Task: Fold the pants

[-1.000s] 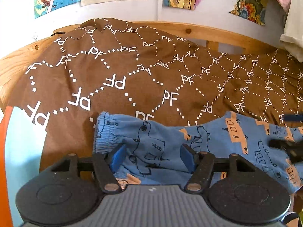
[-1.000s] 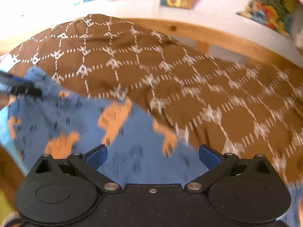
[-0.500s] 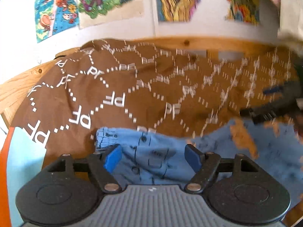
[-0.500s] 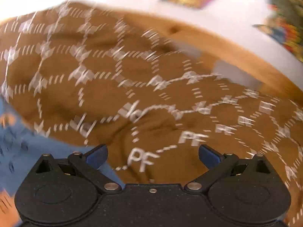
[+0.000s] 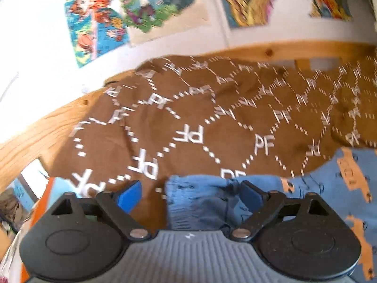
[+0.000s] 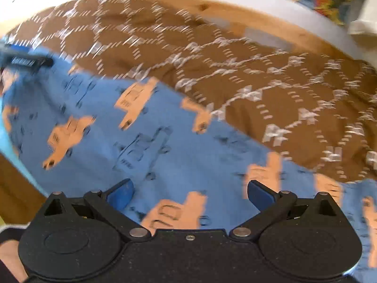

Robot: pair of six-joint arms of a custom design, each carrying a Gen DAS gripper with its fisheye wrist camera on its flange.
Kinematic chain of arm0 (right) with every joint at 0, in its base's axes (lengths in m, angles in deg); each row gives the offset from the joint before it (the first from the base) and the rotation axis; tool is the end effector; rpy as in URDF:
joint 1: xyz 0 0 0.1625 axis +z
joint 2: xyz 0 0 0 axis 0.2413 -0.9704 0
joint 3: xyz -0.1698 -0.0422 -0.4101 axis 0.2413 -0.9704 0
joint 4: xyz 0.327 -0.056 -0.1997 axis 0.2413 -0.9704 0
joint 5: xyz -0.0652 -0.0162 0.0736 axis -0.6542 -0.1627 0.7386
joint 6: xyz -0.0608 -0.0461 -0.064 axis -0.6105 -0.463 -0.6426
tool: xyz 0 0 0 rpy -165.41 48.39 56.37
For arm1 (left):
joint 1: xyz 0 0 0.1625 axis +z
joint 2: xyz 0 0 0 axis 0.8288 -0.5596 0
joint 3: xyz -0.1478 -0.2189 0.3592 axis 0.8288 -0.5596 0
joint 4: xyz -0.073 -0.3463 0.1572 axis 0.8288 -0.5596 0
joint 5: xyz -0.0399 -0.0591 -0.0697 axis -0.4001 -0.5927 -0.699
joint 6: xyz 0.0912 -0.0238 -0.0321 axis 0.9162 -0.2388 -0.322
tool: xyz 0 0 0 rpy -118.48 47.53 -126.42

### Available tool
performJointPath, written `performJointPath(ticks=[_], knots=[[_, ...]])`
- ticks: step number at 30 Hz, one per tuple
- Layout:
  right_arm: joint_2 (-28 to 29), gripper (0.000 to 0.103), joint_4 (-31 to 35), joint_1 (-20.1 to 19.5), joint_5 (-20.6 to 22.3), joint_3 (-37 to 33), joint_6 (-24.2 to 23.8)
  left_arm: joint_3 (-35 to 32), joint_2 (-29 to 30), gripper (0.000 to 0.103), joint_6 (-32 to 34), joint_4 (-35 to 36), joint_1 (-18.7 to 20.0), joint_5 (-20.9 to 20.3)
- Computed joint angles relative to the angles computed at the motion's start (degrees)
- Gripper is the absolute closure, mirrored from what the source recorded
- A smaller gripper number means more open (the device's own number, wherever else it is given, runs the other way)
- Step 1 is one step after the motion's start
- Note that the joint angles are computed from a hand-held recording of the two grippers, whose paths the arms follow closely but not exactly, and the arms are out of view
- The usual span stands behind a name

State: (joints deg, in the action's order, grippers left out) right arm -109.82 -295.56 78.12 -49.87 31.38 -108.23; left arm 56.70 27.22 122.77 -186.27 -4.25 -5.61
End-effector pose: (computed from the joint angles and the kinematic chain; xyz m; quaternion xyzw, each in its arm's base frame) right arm 0.1011 -0.5794 0.1761 0.2078 -0.8110 0.3661 0.4063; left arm -0.2557 -0.6750 0.1081 0.2788 0.7511 -0.4318 0.4144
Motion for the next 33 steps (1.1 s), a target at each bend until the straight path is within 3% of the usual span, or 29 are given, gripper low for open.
performJointPath(ticks=[2, 5, 8, 10, 13, 14, 16, 19, 21, 26, 31, 33], knots=[[0.1, 0.001, -6.0, 0.5, 0.0, 1.4, -3.1, 2.5, -1.8, 0.003, -3.3, -0.1, -0.7, -1.4], [-1.4, 0.001, -8.6, 0.4, 1.8, 4.9, -4.6, 6.9, -4.7, 0.000, -9.9, 2.9, -1.6, -5.1], [-1.3, 0.001, -12.6, 0.0, 0.9, 7.8, -5.5, 9.8, -5.7, 0.000, -12.6, 8.1, -2.8, -7.1], [-1.7, 0.001, -12.1, -0.8, -1.6, 9.3, -3.1, 10.2, -4.6, 0.000, -11.2, 12.7, -3.7, -6.2], [-4.0, 0.001, -7.5, -2.8, -3.5, 11.4, 4.9, 8.9, -1.1, 0.001, -8.6, 23.2, -4.5, 1.0], [-4.9, 0.001, -7.7, -3.4, -2.9, 12.5, 6.4, 8.8, 0.0, 0.001, -7.5, 23.5, -4.8, 2.9], [-5.7, 0.001, -10.5, -3.8, -2.1, 14.1, 6.0, 9.7, 0.4, 0.001, -3.4, 18.5, -5.5, 3.0], [-7.0, 0.001, -16.4, -4.5, -0.9, 16.6, 5.6, 10.1, -0.7, 0.001, -5.5, 20.0, -6.4, 1.4], [-8.8, 0.001, -20.3, -5.7, 0.4, 18.7, 7.0, 8.6, -0.8, 0.000, -7.6, 22.0, -6.9, -1.8], [-13.7, 0.001, -27.0, -10.1, 1.9, 22.2, 12.4, 0.8, 3.2, 0.000, -6.7, 26.6, -8.2, -14.6], [-19.8, 0.001, -24.4, -15.8, 6.7, 24.6, 21.8, -15.5, 12.2, 0.000, -7.4, 37.4, -8.7, -31.0], [-21.8, 0.001, -23.4, -18.2, 10.9, 26.2, 24.5, -23.7, 16.5, 0.000, -7.4, 43.2, -8.9, -36.1]])
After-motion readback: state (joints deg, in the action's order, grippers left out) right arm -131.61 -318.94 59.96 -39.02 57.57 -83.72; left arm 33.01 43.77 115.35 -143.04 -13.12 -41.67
